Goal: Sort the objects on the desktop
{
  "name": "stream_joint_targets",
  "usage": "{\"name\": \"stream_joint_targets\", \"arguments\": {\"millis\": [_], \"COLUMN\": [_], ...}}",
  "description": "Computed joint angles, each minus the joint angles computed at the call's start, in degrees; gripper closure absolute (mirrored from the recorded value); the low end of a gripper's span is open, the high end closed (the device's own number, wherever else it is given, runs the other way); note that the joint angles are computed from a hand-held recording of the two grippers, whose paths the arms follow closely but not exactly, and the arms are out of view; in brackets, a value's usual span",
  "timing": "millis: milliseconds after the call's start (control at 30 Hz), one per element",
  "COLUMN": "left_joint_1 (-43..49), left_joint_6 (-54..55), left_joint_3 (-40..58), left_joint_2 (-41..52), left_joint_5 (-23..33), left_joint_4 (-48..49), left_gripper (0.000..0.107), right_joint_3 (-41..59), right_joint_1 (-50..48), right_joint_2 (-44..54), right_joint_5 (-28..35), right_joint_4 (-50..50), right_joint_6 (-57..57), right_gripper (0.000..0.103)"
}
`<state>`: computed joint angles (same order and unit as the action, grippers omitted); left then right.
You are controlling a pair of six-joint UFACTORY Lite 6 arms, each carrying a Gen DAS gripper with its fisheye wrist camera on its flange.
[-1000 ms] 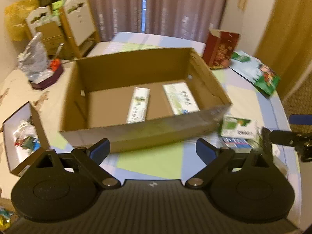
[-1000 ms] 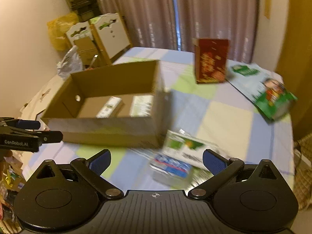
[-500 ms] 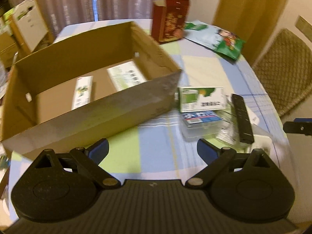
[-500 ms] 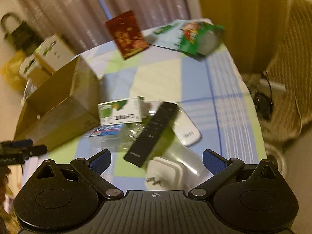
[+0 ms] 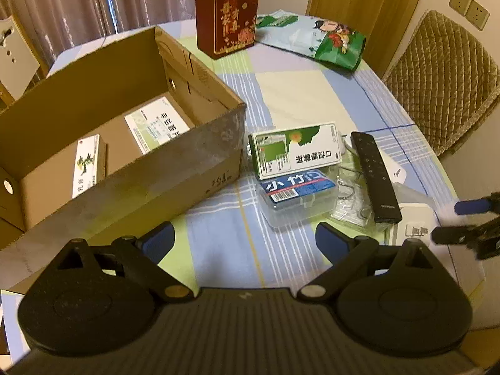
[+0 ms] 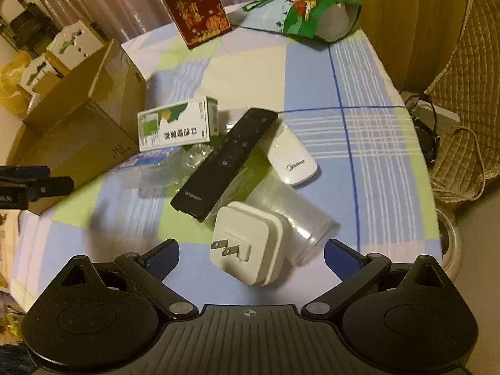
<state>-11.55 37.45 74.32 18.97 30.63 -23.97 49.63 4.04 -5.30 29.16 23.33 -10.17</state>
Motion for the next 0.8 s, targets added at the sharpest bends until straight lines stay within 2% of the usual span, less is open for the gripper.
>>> {"name": "stream_joint_targets", "arguments": {"millis": [133,400,533,733,800], "left_joint_1": [0.1,0.2,-1.5,-6.3,-8.2], "left_joint_6": [-0.1,4.8,6.9,2.2,0.0], "left_joint_3": [1.1,2.7,4.3,9.3,10.1], "left_joint_2": [1.4,3.4,5.4,12.2,14.2], "left_joint_5": [0.5,1.2,1.9,0.5,-2.0], "left_joint_4": [0.8,-2.1,-3.0,-3.0,-2.6], "left_gripper": [0.012,0.012,0.012,0.012,0.012], "right_joint_3": [-1.0,-0.6,0.3,-0.6,-1.2], "right_joint_1": [0.8,-5.6,-6.0,-7.2,-8.0], "right_joint_2": [1.0,-0.3,0.2,0.2,-0.4], "right_joint_5": [-2.2,-0.3,0.0,-0.1,0.0], "right_joint_4": [-0.5,5.4,4.4,5.4,5.3], "right_joint_6": [-0.1,-9.2,-8.9,-8.9,-8.8], "right_gripper": [0.001,0.001,0.001,0.001,0.001]}}
